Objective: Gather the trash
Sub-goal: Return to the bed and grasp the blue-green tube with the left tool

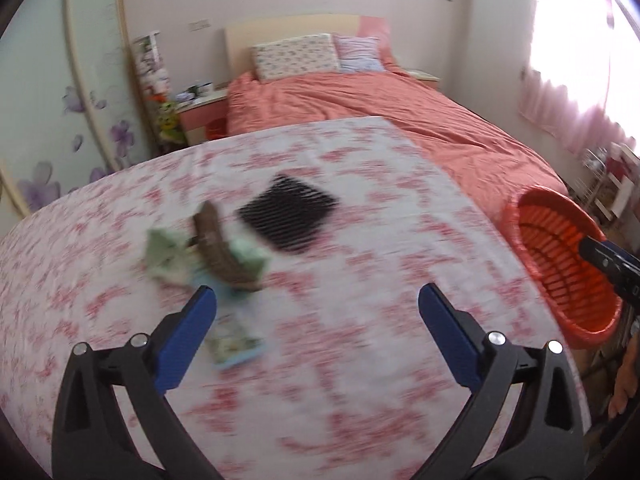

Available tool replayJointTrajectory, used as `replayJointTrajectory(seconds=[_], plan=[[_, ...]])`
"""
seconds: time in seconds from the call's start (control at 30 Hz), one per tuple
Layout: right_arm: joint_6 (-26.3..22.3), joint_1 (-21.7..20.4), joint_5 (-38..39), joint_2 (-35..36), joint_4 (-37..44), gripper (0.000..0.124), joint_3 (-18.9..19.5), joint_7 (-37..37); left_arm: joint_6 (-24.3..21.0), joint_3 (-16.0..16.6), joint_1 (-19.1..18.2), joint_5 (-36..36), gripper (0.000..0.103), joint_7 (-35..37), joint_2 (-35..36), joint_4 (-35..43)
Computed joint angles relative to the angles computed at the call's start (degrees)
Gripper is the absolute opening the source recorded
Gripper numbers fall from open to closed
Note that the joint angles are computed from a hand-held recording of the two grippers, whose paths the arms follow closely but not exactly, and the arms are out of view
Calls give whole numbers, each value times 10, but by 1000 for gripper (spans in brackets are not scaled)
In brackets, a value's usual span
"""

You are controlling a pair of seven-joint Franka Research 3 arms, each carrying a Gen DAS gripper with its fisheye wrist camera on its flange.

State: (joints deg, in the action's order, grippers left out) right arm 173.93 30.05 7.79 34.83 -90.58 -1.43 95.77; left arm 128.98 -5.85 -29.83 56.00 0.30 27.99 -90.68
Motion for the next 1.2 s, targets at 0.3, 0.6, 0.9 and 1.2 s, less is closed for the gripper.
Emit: replayJointTrajectory(seconds=[0.3, 0.6, 0.9, 1.2], plan=[[-31, 33, -20, 20, 29, 74, 12, -10, 82, -8, 68, 1, 70, -101, -82, -158], [-64, 48, -33, 48, 73, 74, 13, -6, 123, 2, 77, -5, 35, -120, -61, -145], [-85, 52, -38, 70, 104, 74, 28, -20, 109, -11, 95, 12, 31, -195, -156, -271], [-116, 60, -31, 104, 165, 74, 44, -39, 102, -36, 140, 22, 50, -210, -204, -328]])
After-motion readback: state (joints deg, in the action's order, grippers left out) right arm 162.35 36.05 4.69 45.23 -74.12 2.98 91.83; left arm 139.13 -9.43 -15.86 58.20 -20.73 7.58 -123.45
